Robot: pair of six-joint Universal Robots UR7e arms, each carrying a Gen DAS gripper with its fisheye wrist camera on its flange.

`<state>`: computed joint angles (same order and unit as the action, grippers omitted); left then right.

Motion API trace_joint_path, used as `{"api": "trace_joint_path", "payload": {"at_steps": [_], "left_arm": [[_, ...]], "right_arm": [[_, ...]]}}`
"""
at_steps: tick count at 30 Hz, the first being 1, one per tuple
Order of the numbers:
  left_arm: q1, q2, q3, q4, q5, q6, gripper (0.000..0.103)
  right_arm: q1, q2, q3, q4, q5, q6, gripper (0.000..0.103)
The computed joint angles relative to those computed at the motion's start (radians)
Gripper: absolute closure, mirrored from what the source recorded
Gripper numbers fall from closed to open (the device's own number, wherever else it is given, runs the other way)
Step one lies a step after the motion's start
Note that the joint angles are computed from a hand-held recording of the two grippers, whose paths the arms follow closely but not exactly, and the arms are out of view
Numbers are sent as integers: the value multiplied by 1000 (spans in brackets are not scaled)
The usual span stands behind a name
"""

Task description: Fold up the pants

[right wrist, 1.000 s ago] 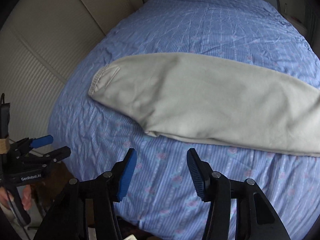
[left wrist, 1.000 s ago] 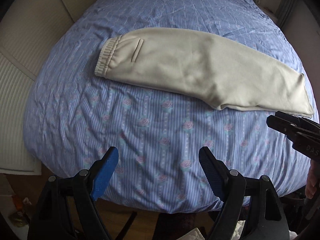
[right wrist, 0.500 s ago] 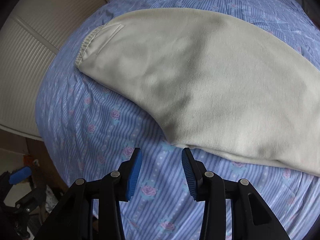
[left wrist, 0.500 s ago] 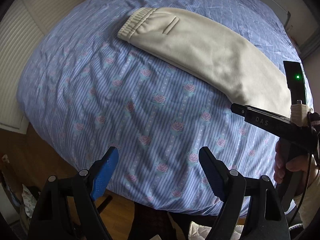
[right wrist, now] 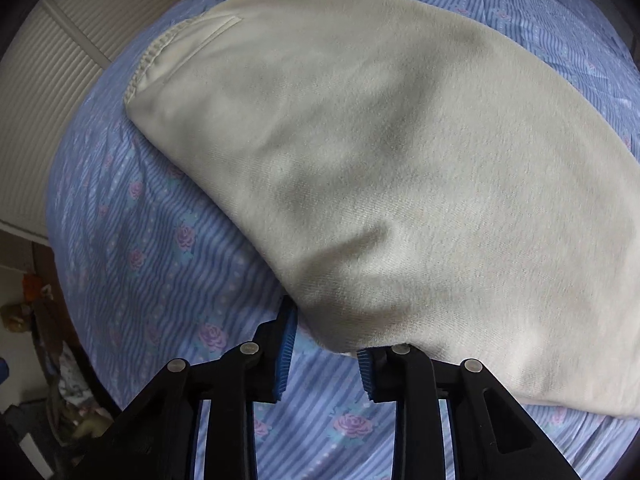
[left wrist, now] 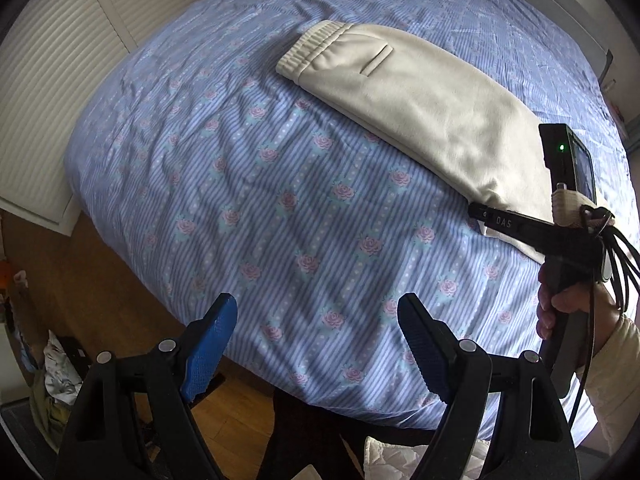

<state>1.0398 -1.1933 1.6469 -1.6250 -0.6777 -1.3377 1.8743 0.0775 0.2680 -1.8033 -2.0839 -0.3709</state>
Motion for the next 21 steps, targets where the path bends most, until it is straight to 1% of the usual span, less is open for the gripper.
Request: {"api": "trace_joint_path", "payload": {"at_steps": [1,2,3,4,5,6,8,9,10,11,12,13,15,16,17,18,19,21], "left_arm": [[-3,-2,2,4,-1,-4,21],[-5,-4,3,15,1,-15,21],[-7,-7,4,29,4,-31,21],[-9,-10,4,44,3,-44,21],[-8,-12,2,57,0,-53,21],[-7,-13,-2,74,-3,-64,21],[-2,-19,-9,94,-3,-63,21],[0,-22,-13,105,2,-59,21],[3,-29,-12,109,10,-53,21],[7,-38,-10,105,18,-39,21],[13,-48,-8,94,25,-19,21],[20,-59,-5,82,33,2,21],[40,-87,7,25,50,79,21],[52,-100,11,-13,57,134,21],[65,-110,11,-52,63,197,21],[78,-117,3,-88,64,264,21],[94,-123,-5,-135,63,346,21],[127,-123,-28,-249,59,533,21]], "right_arm": [[1,4,-17,17,13,23,87],[3,-16,9,14,38,36,88],[10,-55,76,-17,56,29,88],[19,-98,162,-73,57,8,87],[24,-130,224,-104,58,0,87],[24,-141,246,-101,59,9,87],[14,-125,229,-61,40,49,87],[8,-113,209,-38,24,76,84],[6,-87,157,17,13,105,83],[7,-69,113,70,4,135,72],[9,-67,91,116,16,166,51],[12,-80,97,144,39,195,45],[24,-140,171,158,109,229,44],[34,-176,223,137,143,219,44],[47,-216,292,87,158,206,44],[59,-242,332,48,164,200,44],[71,-252,340,29,170,206,44],[93,-238,298,15,174,236,44]]}}
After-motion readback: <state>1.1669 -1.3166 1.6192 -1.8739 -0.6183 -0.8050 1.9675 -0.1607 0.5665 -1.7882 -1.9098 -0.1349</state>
